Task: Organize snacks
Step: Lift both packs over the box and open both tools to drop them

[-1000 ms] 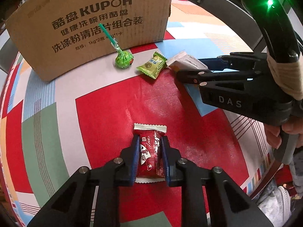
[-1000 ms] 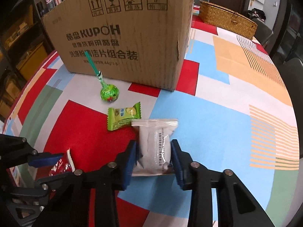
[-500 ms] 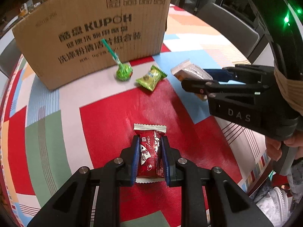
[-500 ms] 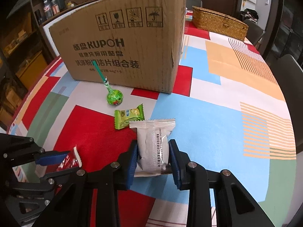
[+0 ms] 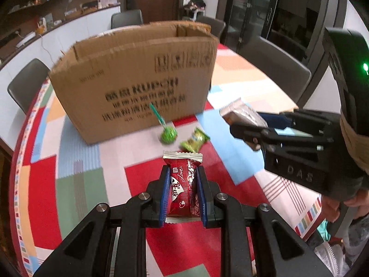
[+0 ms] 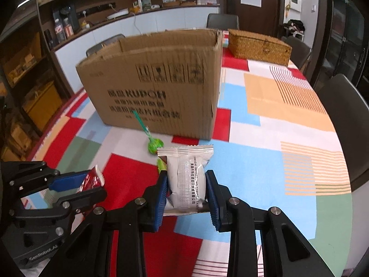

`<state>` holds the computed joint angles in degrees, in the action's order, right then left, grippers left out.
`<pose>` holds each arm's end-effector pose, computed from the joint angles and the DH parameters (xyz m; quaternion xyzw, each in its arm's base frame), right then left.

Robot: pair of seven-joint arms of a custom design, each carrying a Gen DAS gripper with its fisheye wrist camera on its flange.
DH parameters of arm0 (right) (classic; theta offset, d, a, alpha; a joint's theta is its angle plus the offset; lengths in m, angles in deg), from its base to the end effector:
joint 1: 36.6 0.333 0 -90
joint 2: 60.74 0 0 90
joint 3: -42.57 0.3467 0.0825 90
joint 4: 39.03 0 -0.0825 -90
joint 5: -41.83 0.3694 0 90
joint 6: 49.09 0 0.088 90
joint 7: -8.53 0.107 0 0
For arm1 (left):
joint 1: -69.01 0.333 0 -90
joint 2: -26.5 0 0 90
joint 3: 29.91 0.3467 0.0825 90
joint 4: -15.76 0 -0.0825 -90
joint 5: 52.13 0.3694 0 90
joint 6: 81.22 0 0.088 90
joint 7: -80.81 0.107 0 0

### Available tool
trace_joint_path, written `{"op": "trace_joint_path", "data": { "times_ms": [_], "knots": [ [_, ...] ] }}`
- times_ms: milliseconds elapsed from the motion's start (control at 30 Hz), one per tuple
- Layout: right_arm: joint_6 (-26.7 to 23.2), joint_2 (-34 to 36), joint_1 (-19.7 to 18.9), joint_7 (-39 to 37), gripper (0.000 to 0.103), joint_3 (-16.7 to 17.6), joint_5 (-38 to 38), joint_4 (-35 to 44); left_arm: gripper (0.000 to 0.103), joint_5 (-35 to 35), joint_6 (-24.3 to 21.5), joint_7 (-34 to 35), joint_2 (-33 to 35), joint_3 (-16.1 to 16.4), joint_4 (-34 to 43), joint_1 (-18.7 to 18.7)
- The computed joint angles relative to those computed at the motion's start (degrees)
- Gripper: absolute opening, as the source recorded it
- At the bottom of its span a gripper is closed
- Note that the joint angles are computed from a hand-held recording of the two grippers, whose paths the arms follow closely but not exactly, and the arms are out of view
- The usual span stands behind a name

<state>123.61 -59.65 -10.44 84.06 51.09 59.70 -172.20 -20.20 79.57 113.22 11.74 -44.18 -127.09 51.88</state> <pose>0.4605 0.2907 0.4477 -0.8254 0.4562 -0.1280 0.3071 0.3783 -0.2667 0.4727 -0.6592 0.6801 -0.2575 0.1913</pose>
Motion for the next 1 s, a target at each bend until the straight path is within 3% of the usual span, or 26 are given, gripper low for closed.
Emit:
{"op": "trace_joint_path", "data": {
  "times_ms": [667, 933, 1000],
  "knots": [
    [7.48, -2.33, 1.35, -4.13, 0.033, 1.84, 7.71, 3.56, 0.022, 16.31, 3.42, -10.44, -7.05, -2.24, 2.73, 8.74],
    [9.86, 0.16, 2.15, -7.97, 0.033, 2.22, 10.98, 8.57, 0.022, 21.9, 4.32, -13.4, -6.26, -2.49, 6.34, 12.97],
    [9.52, 1.23, 2.71, -5.74, 0.033, 1.32, 8.17, 10.19, 0.022, 22.65, 4.65, -13.58, -5.57, -1.98, 7.31, 13.48]
  ]
}}
